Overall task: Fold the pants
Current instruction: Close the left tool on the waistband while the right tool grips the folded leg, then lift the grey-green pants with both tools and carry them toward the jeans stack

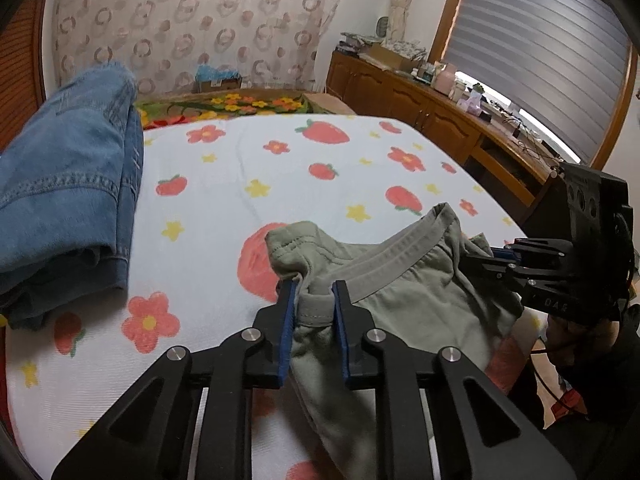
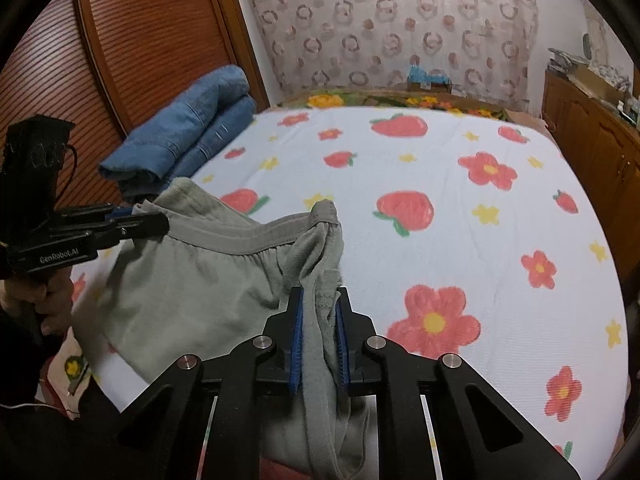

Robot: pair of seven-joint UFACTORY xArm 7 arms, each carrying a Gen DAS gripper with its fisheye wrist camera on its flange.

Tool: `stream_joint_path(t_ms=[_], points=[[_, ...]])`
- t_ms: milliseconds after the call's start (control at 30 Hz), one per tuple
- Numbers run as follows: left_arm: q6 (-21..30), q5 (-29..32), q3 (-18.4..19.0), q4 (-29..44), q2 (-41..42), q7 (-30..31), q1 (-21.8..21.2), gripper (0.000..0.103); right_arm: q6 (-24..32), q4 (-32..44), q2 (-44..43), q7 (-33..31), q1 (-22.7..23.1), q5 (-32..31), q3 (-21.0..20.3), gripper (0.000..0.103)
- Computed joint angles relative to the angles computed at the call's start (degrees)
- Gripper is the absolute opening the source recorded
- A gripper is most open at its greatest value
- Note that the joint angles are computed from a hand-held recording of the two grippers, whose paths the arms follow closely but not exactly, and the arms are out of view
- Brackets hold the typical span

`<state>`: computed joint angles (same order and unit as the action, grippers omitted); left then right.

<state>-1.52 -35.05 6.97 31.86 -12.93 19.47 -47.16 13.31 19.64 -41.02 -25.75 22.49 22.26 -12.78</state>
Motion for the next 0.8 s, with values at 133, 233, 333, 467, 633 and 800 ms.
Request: stream_joint_path(t_ms=[133, 233, 333, 467, 633, 800], points=[[-1.0, 2.0, -1.0, -0.8, -1.8, -1.9, 0.9, 0.019, -0.3, -0.3, -2.4, -0.1, -0.2, -0.4, 0.2, 0.014], [-1.8, 4.4, -1.0, -1.1, -2.9, -4.0, 1.1, 0.019, -0.9, -0.2, -3.2, 0.0, -0.3, -0.9, 0.2, 0.014], [-2.5, 7.3, -2.3, -1.1, -3.6, -6.5, 2.7, 0.019, -1.9, 0.0, -3.6, -0.2, 0.0, -1.5, 0.0, 0.014], [-3.3, 10.9, -3.8, -0.9, -4.3, -9.5, 4.9, 0.018, -2.8, 0.8, -3.6, -0.7, 0.7, -2.5, -0.6, 0.014], [-4.1, 15.3, -7.1, -0.9, -5.6, -13.9, 9.7, 0.018, -4.0, 2.6, -2.7, -1.8, 1.7, -3.8, -0.9, 0.014], [-5.2, 18.9, -6.8, -1.1, -7.0, -16.9, 11.3, 0.018, -5.1, 4.8, -1.3, -2.8, 2.7, -5.1, -0.6, 0.014]])
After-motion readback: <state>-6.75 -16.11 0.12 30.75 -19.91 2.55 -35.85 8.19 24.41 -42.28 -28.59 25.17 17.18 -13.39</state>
